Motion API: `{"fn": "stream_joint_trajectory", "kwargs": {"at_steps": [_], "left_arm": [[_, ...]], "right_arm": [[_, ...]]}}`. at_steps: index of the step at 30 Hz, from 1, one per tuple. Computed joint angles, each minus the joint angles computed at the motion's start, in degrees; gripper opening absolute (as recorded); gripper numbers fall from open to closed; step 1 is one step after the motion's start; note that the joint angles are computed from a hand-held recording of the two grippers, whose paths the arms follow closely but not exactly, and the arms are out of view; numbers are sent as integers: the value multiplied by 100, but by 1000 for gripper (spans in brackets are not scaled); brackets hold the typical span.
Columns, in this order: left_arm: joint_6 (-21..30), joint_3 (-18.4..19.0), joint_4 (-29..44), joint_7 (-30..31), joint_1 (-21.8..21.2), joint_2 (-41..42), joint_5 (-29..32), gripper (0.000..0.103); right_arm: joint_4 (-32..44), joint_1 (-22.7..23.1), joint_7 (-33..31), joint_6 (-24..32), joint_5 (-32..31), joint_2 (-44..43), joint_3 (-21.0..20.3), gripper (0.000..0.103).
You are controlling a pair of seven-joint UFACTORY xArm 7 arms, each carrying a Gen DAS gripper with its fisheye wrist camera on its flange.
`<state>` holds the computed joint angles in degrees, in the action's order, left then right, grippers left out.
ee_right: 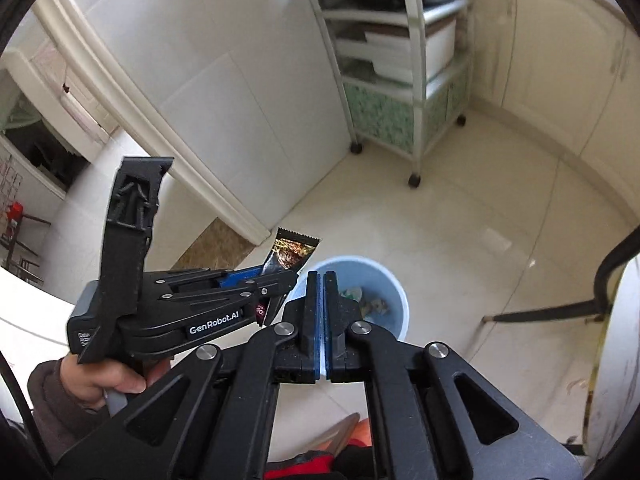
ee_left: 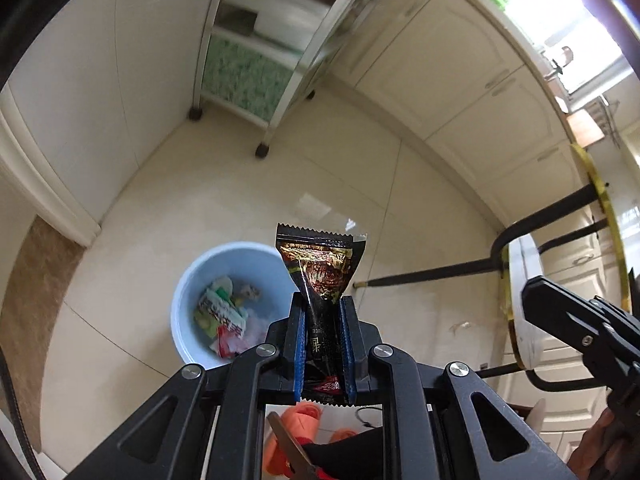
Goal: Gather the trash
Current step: 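Open both grippers over the blue bin, dropping wrapper and ginger, then move both tools back toward the table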
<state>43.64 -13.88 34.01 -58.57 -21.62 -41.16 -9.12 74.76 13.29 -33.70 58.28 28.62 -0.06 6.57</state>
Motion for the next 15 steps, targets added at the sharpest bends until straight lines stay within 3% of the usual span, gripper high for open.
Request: {"fn": "stream_joint_trajectory", "kwargs": {"at_steps": [4, 6, 10, 15], "left_arm": [[-125, 198, 255, 349, 45, 793, -198, 14], [55, 307, 472, 399, 43, 1125, -152, 22], [336, 314, 749, 308, 250, 1418, -58, 52], [582, 242, 1020, 137, 410, 1332, 146, 62]], "right_arm": [[-41, -15, 83, 73, -74, 94, -3, 5], [-77, -48, 91, 88, -61, 89, -19, 10], [-51, -96, 107, 150, -20, 101, -33, 15], [-51, -139, 25, 138, 102, -11, -59, 20]]}}
